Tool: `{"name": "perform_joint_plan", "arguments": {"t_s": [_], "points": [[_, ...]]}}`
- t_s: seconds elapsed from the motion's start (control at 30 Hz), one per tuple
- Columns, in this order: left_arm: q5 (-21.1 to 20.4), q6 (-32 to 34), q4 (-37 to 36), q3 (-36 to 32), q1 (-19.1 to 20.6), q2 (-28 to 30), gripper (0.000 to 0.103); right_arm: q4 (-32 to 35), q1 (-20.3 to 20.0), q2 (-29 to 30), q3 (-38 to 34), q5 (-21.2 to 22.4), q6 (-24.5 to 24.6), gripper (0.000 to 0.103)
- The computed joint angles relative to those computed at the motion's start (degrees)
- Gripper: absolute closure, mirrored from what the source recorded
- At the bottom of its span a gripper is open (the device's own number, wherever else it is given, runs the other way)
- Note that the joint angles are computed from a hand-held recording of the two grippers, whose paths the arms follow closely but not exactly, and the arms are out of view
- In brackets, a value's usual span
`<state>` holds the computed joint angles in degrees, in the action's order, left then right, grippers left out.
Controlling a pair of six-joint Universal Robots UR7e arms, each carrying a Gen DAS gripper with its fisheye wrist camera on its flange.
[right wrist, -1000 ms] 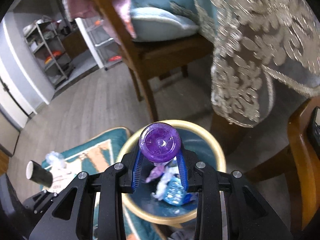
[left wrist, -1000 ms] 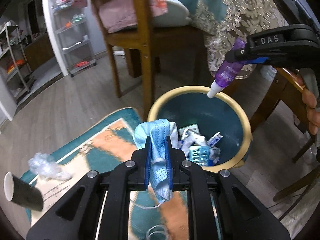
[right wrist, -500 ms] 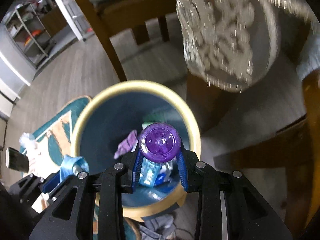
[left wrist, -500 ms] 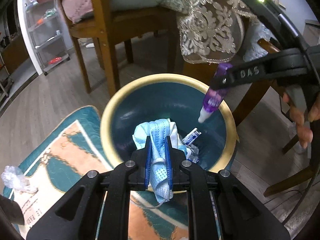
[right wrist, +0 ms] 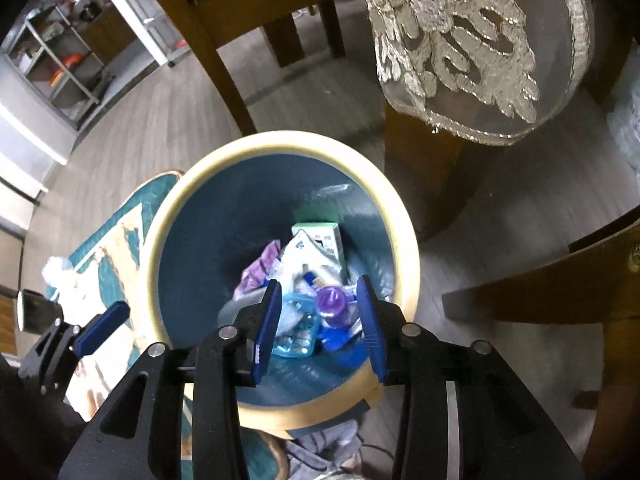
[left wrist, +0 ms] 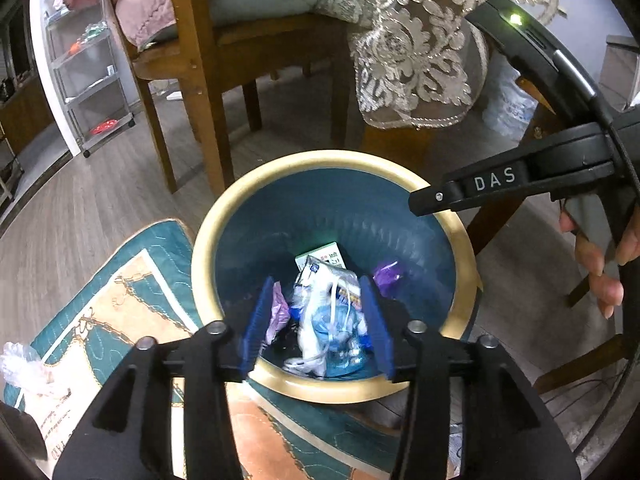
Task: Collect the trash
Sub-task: 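Carry the mask and bottle over the teal bin and open both grippers, then move both open tools back over the cushion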
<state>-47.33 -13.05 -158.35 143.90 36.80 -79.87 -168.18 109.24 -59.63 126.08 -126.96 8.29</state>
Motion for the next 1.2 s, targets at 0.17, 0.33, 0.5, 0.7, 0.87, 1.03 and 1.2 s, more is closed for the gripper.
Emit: {"name": "perform_joint_plan", "arguments": {"t_s": [0.17,0.33,0.5,0.7,0.87,1.03,1.2], "points": [[0.91,-0.63,1.26,-0.05,-0.02,-1.81,0.053,-0.71,0.65,0.62,-0.41,-0.17,-0.71,0.058],[2.32,-1.76,4.04,0.4,-0.52,-5.37,0.047,-2.74,2.07,1.25,-0.98,0.36,-2.62,0.044],[4.76,-4.71,9.24,0.82,-1.57,-10.87,0.035,-6.25,4.18,2.19,-1.6,1.76,-5.47,0.025],[6.83,-10.48,17.99,0.99,-3.62,-19.22,0.026,-8.71,6.57,3.26,-2.42,2.55,-7.53,0.021],[8.64,-16.08,29.41,1.05,-6.06,-26.77,0.025,-11.79,8.98,5.21,-3.12,2.58,-9.78,0.019],[11.19,-23.01,42.89,0.6,-8.65,-34.55,0.025,-12.43,11.11,7.35,-3.82,3.41,-10.61,0.018],[12.6,-31.62,59.72,-0.94,-11.35,-43.0,0.024,-11.97,13.76,9.39,-4.36,3.55,-12.96,0.016]]}}
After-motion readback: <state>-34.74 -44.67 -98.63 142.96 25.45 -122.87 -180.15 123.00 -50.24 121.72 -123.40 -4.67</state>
